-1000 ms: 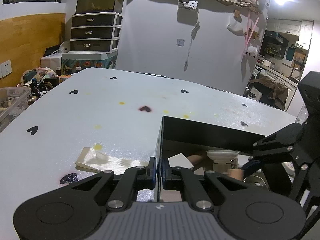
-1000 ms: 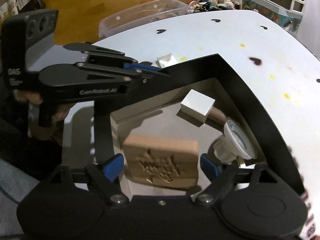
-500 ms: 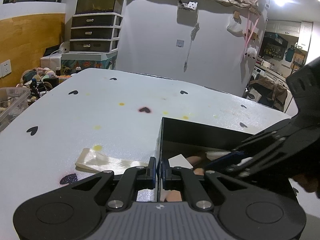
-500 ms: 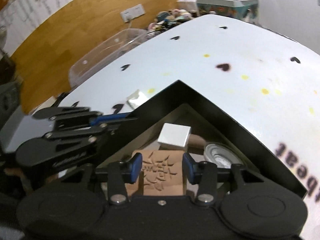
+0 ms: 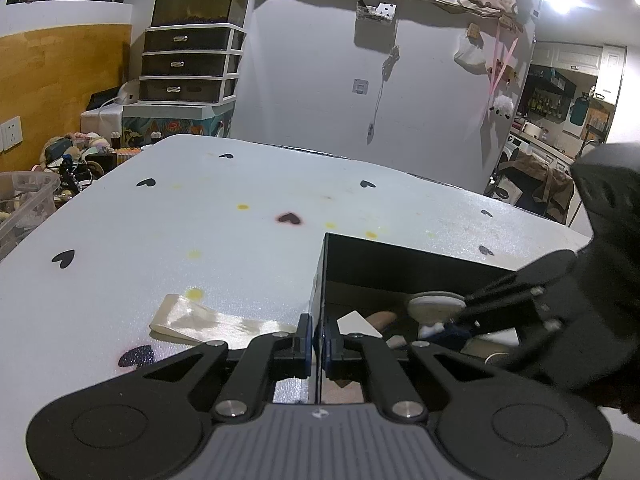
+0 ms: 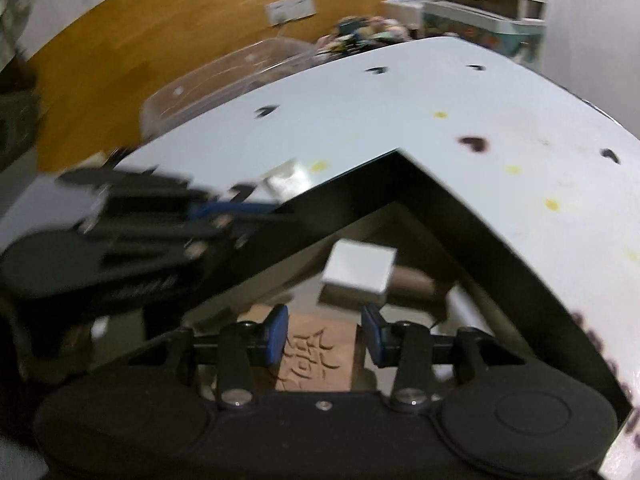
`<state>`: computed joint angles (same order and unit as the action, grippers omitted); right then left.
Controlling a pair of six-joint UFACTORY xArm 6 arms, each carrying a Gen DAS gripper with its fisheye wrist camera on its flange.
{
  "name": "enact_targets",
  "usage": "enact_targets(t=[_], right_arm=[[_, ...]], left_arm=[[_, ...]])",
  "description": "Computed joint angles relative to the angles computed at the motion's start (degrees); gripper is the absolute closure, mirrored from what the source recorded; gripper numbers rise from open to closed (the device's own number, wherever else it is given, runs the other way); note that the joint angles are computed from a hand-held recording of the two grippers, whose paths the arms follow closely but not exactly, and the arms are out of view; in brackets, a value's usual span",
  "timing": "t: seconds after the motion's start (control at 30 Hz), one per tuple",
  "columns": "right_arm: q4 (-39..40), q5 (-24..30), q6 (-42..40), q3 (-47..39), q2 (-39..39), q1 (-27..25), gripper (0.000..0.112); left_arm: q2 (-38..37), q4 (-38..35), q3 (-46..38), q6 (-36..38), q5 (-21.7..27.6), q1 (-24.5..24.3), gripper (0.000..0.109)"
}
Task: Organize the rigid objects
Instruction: 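Raise the open right tool out of the black box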
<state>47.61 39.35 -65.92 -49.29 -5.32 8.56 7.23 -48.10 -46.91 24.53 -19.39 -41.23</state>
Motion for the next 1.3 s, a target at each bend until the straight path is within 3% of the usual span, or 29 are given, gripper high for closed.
enact_targets(t=[0.27, 0.5, 0.67, 0.9, 1.2, 1.3], right_arm=[[-2.9, 6.0, -4.8, -0.1, -1.4, -3.9, 0.070], [4.2, 5.1, -7.1, 1.3, -2.6, -4.5, 0.070], [4.6, 4.1, -2.5, -0.1, 0.1, -4.0, 0.070], [0.7, 10.0, 1.7, 0.8, -1.2, -6.2, 0.070], [0.7, 12.6, -2.0, 4.1, -6.3, -10.0, 0.070], [-2.3, 13.8, -3.4, 4.2, -7.0, -10.5, 0.083]], left_arm=[[0.0, 0.4, 0.1, -0.6, -0.1, 0.0, 0.103], [-0.2, 0.2, 0.2, -0.5, 0.0, 0.0, 0.103], [-0.2, 0.5, 0.2, -0.8, -0.1, 0.1, 0.103], [-0.6, 0.2, 0.5, -0.3, -0.1, 0.1, 0.103], [-0.7, 1.6, 0.9, -1.7, -0.2, 0.3, 0.103], [-0.7, 1.4, 0.9, -1.6, -0.3, 0.3, 0.103]])
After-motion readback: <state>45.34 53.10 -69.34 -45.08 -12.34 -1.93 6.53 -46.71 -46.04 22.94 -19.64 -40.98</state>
